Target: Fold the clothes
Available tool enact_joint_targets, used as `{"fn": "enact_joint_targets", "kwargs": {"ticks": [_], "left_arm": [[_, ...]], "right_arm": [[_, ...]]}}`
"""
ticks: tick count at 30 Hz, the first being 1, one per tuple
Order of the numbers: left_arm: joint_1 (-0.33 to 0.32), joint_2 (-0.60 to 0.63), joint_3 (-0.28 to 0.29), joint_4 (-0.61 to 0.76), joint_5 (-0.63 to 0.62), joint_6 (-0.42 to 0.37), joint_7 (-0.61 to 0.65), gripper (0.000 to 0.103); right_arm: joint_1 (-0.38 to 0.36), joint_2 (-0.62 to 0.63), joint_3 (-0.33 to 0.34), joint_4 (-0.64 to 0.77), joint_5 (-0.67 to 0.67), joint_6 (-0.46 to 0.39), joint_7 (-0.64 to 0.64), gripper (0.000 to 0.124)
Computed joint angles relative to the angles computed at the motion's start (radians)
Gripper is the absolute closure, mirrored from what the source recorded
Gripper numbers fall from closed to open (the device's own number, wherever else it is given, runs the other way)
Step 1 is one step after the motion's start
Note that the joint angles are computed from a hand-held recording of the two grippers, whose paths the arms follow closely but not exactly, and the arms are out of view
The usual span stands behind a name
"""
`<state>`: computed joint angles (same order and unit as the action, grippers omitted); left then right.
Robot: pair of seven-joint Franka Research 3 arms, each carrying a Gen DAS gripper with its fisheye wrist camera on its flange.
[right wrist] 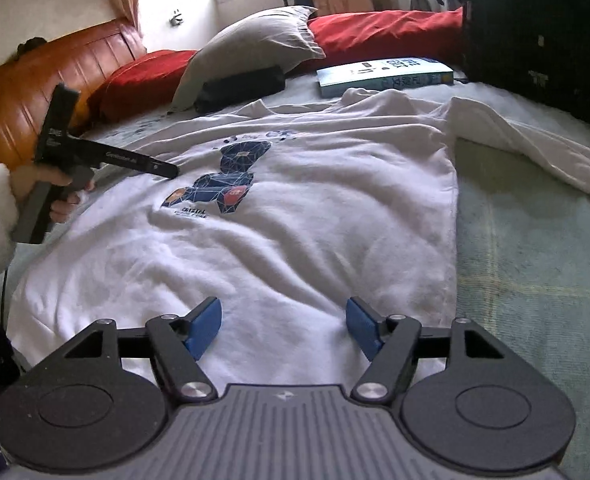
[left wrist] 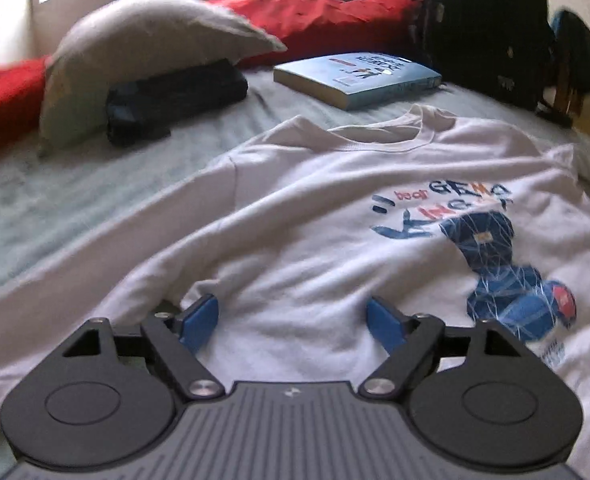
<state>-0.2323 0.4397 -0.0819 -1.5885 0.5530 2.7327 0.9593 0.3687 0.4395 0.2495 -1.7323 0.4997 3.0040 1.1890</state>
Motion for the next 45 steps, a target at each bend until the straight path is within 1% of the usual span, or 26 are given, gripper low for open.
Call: {"fn": "enact_joint_targets", "kwargs": {"ticks": [2,3,5,6,8,9,11,13,15,17,18,19,22,24,26,27,28,29,30,31,33,36,39,41,42,45], "left_arm": [[-0.012,-0.063,-0.002,-0.071,0.038,0.030,0.008,0.023],[0.006,-0.097,-0.026,-0.120,0.023,0.065,0.049,0.022],[0.036,-0.158,-0.073,-0.215,-0.021,0.110,0.142,0.022],[0.031,-0.182,-0.072,-0.251,-0.017,0.110,0.152,0.022],[0.011,-0.222,-0.051,-0.314,0.027,0.087,0.118,0.021],[0.015,-0.244,-0.049,-0.353,0.025,0.101,0.095,0.021],[0.047,-0.292,-0.057,-0.441,-0.044,0.166,0.051,0.018],[0.053,-0.333,-0.054,-0.481,-0.047,0.140,-0.005,0.016],[0.046,-0.369,-0.056,-0.492,0.021,0.088,-0.050,0.017],[0.031,-0.403,-0.072,-0.487,0.142,0.029,-0.108,0.019],[0.029,-0.412,-0.083,-0.484,0.180,0.030,-0.116,0.019],[0.030,-0.411,-0.091,-0.481,0.194,0.059,-0.105,0.018],[0.024,-0.412,-0.117,-0.494,0.157,0.160,-0.041,0.018],[0.011,-0.399,-0.130,-0.496,0.140,0.202,-0.013,0.018],[-0.008,-0.380,-0.137,-0.493,0.150,0.191,-0.025,0.018],[-0.016,-0.372,-0.143,-0.496,0.115,0.161,-0.019,0.018],[-0.023,-0.369,-0.146,-0.502,0.080,0.121,-0.026,0.018],[-0.031,-0.375,-0.141,-0.521,0.090,0.114,-0.082,0.017],[-0.037,-0.392,-0.128,-0.556,0.149,0.150,-0.188,0.017],[-0.034,-0.413,-0.126,-0.590,0.152,0.182,-0.234,0.015],[-0.034,-0.454,-0.142,-0.635,0.099,0.172,-0.200,0.013],[-0.042,-0.481,-0.166,-0.629,0.100,0.090,-0.117,0.013],[-0.030,-0.495,-0.170,-0.619,0.144,0.106,-0.137,0.013],[-0.009,-0.481,-0.170,-0.593,0.234,0.134,-0.225,0.013],[-0.004,-0.466,-0.167,-0.580,0.242,0.140,-0.244,0.013],[-0.004,-0.421,-0.153,-0.556,0.192,0.138,-0.250,0.013]], "right_arm": [[0.033,0.003,-0.032,0.005,-0.033,-0.001,0.024,0.042],[0.042,0.005,-0.039,0.005,-0.046,0.002,0.031,0.035],[0.057,0.009,-0.046,0.001,-0.068,0.015,0.037,0.030],[0.071,0.010,-0.059,-0.003,-0.086,0.024,0.046,0.028],[0.110,0.010,-0.099,-0.011,-0.136,0.038,0.073,0.025],[0.138,0.007,-0.132,-0.017,-0.170,0.039,0.095,0.021],[0.180,-0.002,-0.179,-0.033,-0.235,0.039,0.130,0.021],[0.194,-0.016,-0.197,-0.060,-0.277,0.051,0.151,0.021],[0.191,-0.033,-0.198,-0.079,-0.295,0.049,0.169,0.021],[0.226,-0.053,-0.240,-0.089,-0.336,0.031,0.227,0.021],[0.241,-0.063,-0.259,-0.094,-0.359,0.021,0.257,0.021],[0.254,-0.073,-0.275,-0.098,-0.384,0.011,0.288,0.021],[0.265,-0.083,-0.270,-0.113,-0.437,0.069,0.329,0.021],[0.261,-0.068,-0.253,-0.099,-0.444,0.068,0.331,0.021],[0.289,-0.043,-0.277,-0.074,-0.476,0.028,0.355,0.021],[0.308,-0.031,-0.298,-0.068,-0.497,0.019,0.381,0.021],[0.308,-0.029,-0.299,-0.085,-0.499,0.051,0.400,0.021],[0.288,-0.032,-0.277,-0.114,-0.482,0.108,0.402,0.021],[0.274,-0.035,-0.261,-0.133,-0.465,0.140,0.399,0.021],[0.266,-0.040,-0.252,-0.146,-0.450,0.155,0.394,0.021],[0.255,-0.043,-0.238,-0.161,-0.428,0.179,0.374,0.021],[0.268,-0.040,-0.248,-0.160,-0.406,0.189,0.351,0.021],[0.301,-0.051,-0.281,-0.162,-0.387,0.175,0.351,0.021],[0.330,-0.068,-0.310,-0.166,-0.387,0.153,0.372,0.021],[0.343,-0.077,-0.324,-0.168,-0.392,0.142,0.387,0.021],[0.335,-0.100,-0.314,-0.203,-0.408,0.174,0.386,0.021]]}}
